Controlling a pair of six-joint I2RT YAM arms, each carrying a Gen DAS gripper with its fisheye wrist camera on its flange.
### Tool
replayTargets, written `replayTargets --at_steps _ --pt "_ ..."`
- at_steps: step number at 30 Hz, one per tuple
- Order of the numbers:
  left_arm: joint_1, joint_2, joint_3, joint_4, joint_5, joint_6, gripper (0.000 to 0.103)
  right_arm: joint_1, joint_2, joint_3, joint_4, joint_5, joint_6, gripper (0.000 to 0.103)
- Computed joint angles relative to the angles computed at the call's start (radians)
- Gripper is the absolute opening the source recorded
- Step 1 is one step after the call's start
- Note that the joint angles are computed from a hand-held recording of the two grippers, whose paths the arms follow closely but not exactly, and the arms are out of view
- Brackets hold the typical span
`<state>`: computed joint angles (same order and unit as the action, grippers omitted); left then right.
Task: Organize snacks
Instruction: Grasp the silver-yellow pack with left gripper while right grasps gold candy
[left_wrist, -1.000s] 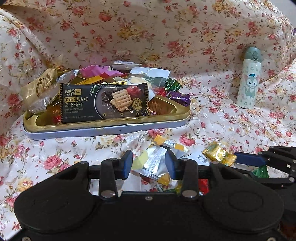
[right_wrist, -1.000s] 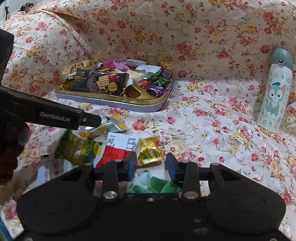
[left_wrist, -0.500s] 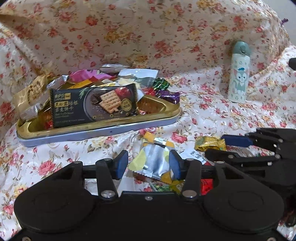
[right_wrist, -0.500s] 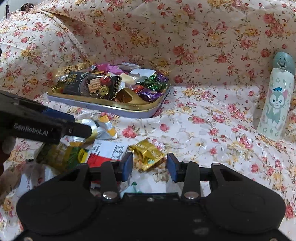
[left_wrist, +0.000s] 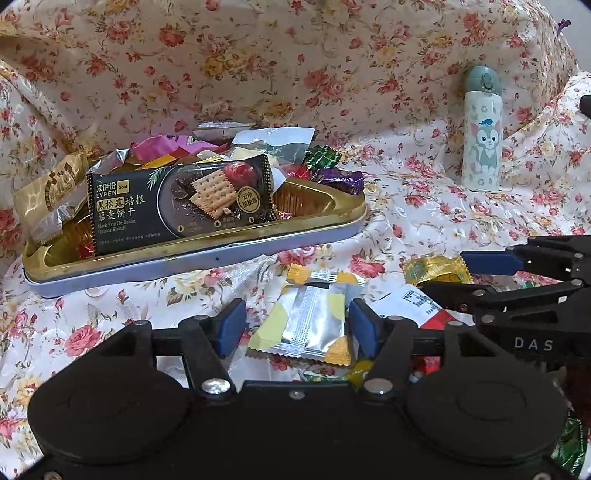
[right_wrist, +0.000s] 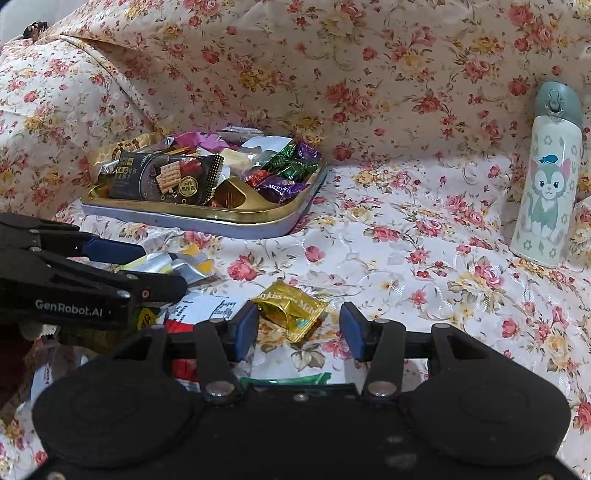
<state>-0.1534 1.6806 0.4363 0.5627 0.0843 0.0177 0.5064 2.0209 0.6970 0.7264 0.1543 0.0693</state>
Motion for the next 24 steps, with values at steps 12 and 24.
replayTargets --at_steps 12,24 --pt "0.013 -0.011 -0.021 0.023 0.022 0.002 0.056 0.027 -0.014 0.009 0.005 0.057 -0.12 0.052" --pt "0.007 -0.006 -0.02 0.027 0.008 0.004 0.056 -0.032 -0.023 0.171 -0.281 -0.065 -0.141 0.052"
